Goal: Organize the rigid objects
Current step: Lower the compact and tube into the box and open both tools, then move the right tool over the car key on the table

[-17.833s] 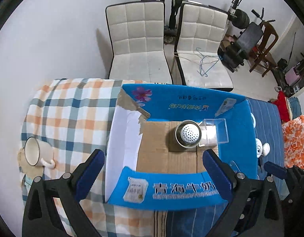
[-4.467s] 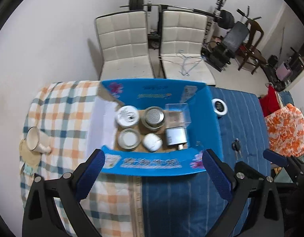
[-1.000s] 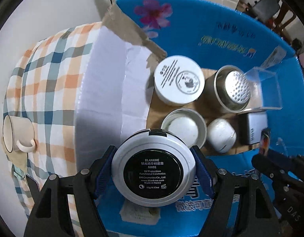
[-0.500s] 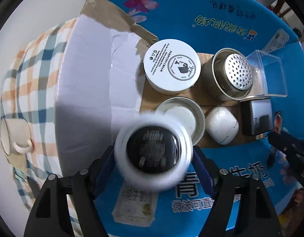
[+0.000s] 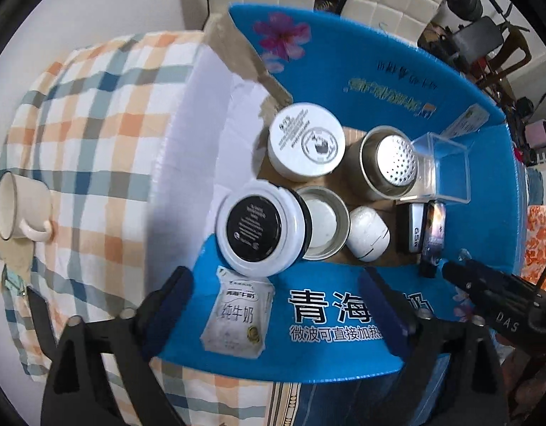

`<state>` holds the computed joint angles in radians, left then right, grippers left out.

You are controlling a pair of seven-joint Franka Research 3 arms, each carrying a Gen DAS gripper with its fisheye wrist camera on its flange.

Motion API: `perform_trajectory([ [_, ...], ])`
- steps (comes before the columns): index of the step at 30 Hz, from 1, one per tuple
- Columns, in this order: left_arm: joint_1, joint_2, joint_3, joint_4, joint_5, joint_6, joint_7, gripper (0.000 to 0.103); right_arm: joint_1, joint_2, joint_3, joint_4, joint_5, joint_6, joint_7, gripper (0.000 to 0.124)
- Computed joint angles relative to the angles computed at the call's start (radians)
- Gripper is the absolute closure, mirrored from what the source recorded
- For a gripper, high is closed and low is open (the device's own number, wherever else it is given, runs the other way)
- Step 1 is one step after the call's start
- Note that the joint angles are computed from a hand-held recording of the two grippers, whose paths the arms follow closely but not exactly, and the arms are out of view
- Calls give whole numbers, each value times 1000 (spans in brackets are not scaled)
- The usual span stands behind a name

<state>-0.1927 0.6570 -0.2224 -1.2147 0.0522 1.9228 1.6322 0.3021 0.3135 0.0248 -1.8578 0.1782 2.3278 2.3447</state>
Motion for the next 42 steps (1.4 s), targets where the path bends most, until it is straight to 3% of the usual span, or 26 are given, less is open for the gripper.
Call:
perform_trajectory([
  [1, 3, -16, 0, -16, 0, 14, -1, 5, 7, -6, -4, 0, -20, -4, 8, 61],
  [3, -4, -29, 2, -20, 7, 26, -14, 4, 26, -16, -8, 16, -64, -28, 41, 40],
  [4, -10, -25, 3, -2, 13, 22, -19, 4, 33, -21, -8, 21, -82, -35, 52, 37],
  [15, 4, -220, -19, -222, -10, 225, 1, 4, 68, -147, 3, -8, -251, -81, 196, 36],
  [21, 5, -340, -25, -333, -23, 295, 16, 4, 64, -276, 39, -77, -311, -81, 253, 36],
  [26, 4, -420, -29, -393, -47, 325, 52, 4, 55, -370, 78, -124, -337, -83, 289, 28],
  [34, 0, -508, -25, -452, -104, 323, 94, 4, 31, -485, 132, -162, -375, -118, 332, 27],
  [42, -40, -476, -33, -411, -109, 284, 64, 4, -25, -621, 139, -302, -357, -106, 365, 27],
])
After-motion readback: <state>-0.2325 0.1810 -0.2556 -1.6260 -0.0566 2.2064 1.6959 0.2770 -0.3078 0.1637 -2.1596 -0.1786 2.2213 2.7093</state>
